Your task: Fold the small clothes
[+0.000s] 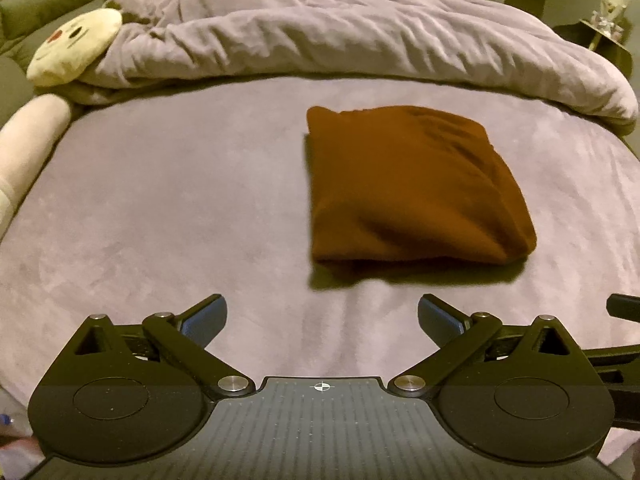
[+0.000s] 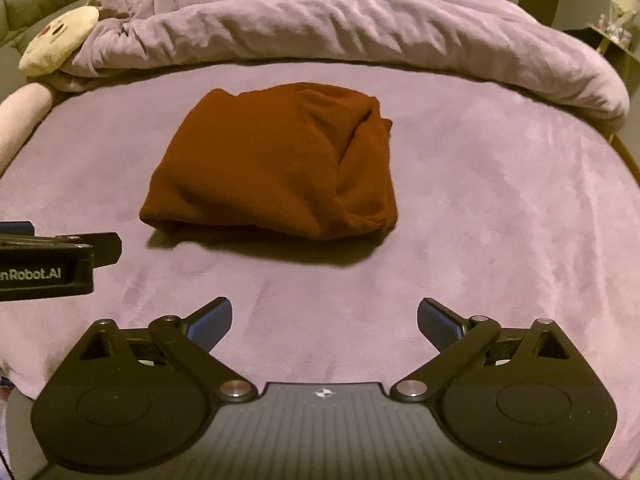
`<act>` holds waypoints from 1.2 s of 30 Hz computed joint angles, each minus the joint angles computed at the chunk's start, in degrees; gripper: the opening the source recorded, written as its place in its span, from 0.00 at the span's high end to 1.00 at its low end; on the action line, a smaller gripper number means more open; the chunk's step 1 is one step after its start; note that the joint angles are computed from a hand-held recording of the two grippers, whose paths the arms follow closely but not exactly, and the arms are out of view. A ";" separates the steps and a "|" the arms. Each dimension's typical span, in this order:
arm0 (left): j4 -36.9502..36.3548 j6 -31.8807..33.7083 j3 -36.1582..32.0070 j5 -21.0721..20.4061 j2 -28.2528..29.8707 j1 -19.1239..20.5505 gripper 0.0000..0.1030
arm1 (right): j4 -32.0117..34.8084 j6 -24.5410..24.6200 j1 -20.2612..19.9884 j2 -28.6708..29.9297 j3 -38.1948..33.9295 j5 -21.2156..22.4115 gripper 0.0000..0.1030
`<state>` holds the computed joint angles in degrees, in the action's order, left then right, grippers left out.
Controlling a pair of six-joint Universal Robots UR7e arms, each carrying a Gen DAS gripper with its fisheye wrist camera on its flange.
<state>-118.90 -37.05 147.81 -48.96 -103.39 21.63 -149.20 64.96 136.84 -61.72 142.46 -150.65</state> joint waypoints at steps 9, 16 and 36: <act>1.72 -0.37 0.07 -0.60 0.35 -0.54 0.00 | 3.97 3.12 -0.02 -0.96 -0.73 0.11 0.04; 1.98 -0.51 0.03 -0.99 0.39 -0.64 0.00 | 3.69 3.30 -0.16 -1.10 -0.55 0.64 0.04; 2.08 -0.75 0.19 -0.99 0.50 -0.89 0.00 | 2.41 3.40 -0.76 -1.11 0.05 0.51 0.04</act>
